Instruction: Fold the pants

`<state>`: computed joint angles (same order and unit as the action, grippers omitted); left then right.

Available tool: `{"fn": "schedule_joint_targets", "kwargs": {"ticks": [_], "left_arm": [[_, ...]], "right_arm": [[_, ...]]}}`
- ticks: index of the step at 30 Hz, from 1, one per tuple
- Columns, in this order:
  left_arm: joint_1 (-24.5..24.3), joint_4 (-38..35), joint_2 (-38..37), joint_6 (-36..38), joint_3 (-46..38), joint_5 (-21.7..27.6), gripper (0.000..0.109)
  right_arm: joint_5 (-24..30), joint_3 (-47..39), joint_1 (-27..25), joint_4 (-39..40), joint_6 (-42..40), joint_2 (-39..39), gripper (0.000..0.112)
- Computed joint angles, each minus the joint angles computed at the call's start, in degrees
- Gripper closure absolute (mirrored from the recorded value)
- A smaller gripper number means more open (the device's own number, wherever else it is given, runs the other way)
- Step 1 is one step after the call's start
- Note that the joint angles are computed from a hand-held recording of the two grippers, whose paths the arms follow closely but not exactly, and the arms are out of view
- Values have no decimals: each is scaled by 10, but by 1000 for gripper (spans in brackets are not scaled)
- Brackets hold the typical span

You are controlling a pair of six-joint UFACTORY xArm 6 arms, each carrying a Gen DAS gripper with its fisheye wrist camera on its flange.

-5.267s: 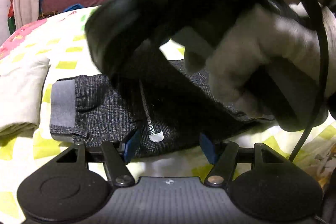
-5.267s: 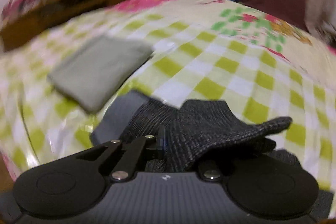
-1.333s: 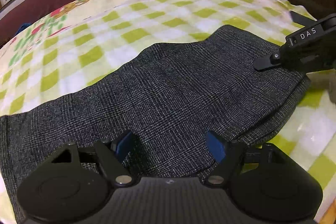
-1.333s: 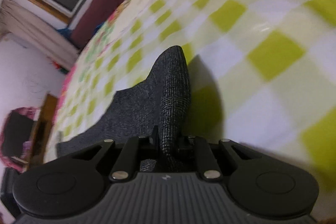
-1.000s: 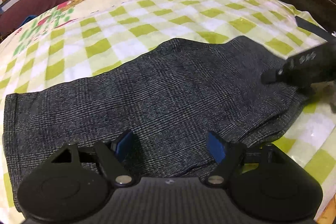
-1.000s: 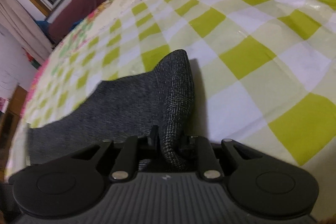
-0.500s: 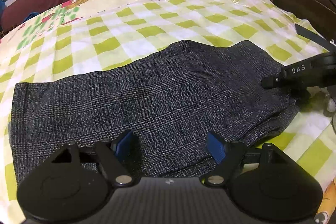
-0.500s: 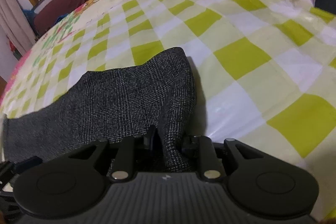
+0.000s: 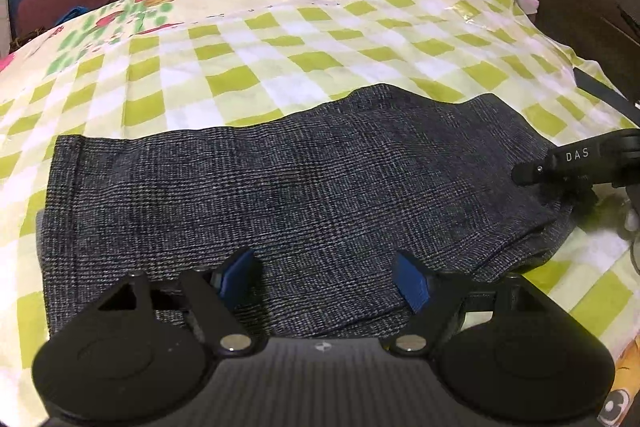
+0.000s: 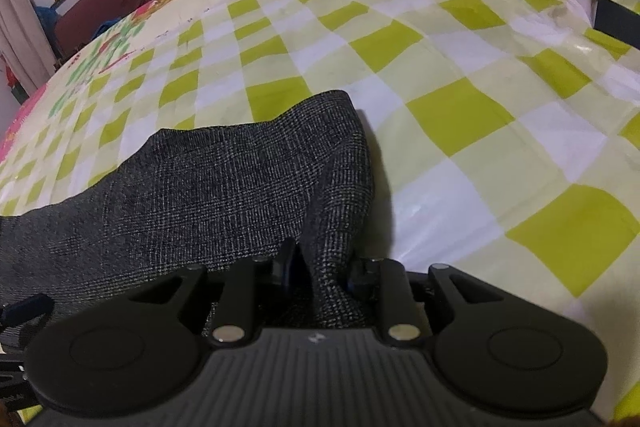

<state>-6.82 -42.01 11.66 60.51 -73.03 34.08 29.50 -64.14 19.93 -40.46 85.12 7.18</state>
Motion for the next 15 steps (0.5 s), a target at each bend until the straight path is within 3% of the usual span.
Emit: {"fn": "schedule_joint_targets", "kwargs": {"ticks": [8, 15], "left_arm": [[13, -6, 7, -6, -13, 15, 20], [19, -9, 14, -10, -25, 29, 20]], "right_arm": [[43, -18, 17, -32, 54, -5, 92], [50, -45, 30, -28, 39, -8, 97]]}}
